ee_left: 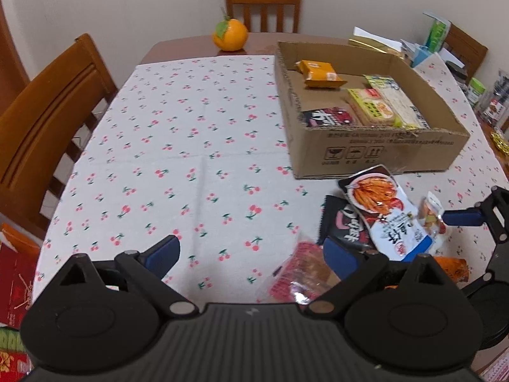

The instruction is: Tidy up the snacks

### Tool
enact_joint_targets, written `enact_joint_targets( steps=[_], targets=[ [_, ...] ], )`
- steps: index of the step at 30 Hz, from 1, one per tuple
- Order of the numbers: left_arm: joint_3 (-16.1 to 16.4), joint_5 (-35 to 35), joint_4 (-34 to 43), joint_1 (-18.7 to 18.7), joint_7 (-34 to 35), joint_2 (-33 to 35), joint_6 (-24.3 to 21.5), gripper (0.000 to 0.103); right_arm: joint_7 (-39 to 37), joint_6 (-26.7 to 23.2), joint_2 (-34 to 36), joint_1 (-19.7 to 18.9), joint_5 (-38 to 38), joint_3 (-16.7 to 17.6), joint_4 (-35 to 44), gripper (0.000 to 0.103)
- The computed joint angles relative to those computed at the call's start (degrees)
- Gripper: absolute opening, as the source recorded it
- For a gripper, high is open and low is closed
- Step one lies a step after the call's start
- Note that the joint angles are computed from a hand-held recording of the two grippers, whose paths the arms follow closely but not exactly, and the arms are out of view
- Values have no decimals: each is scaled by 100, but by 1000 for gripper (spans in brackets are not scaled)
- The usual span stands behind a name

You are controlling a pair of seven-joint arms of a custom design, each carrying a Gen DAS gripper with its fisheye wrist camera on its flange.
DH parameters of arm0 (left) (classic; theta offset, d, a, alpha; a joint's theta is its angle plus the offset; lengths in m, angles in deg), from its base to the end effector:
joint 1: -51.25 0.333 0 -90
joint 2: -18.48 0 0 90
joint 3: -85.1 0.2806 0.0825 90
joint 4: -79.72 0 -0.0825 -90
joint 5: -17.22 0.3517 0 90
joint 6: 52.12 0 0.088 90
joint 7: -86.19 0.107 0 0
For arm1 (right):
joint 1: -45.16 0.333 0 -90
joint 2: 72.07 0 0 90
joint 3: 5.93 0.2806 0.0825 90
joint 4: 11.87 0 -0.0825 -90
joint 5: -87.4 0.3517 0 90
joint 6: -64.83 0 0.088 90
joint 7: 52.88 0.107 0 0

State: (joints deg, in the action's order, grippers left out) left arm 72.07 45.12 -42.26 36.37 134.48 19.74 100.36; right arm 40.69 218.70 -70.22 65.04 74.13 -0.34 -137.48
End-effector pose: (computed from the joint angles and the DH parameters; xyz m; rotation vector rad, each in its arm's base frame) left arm 0.4846 -0.2712 0.4352 -1.7589 2.0116 -0.5969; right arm 0.4906 0.2415 0.4051 -2.4326 1.3370 -0.5059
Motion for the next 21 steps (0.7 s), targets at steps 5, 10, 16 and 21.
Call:
enact_joint_targets(
  steps=[5,10,16,21],
  targets=[
    [-15,-139,215,-62,305,238,107,97,-366,-321,-244,-129,643,-69,-181,103],
    [-1,-253,317,-151,488,332,138,97,-1195,-809,-387,-217,1788,-142,-256,103],
    [21,-266,331,-216,451,332,-12,97,-1973,-825,-451,-244,2480,-162,-251,103],
    [5,-351,341,-241,391,343,-172,97,-2430,-1085,-39,-236,2858,-114,186,103]
  ],
)
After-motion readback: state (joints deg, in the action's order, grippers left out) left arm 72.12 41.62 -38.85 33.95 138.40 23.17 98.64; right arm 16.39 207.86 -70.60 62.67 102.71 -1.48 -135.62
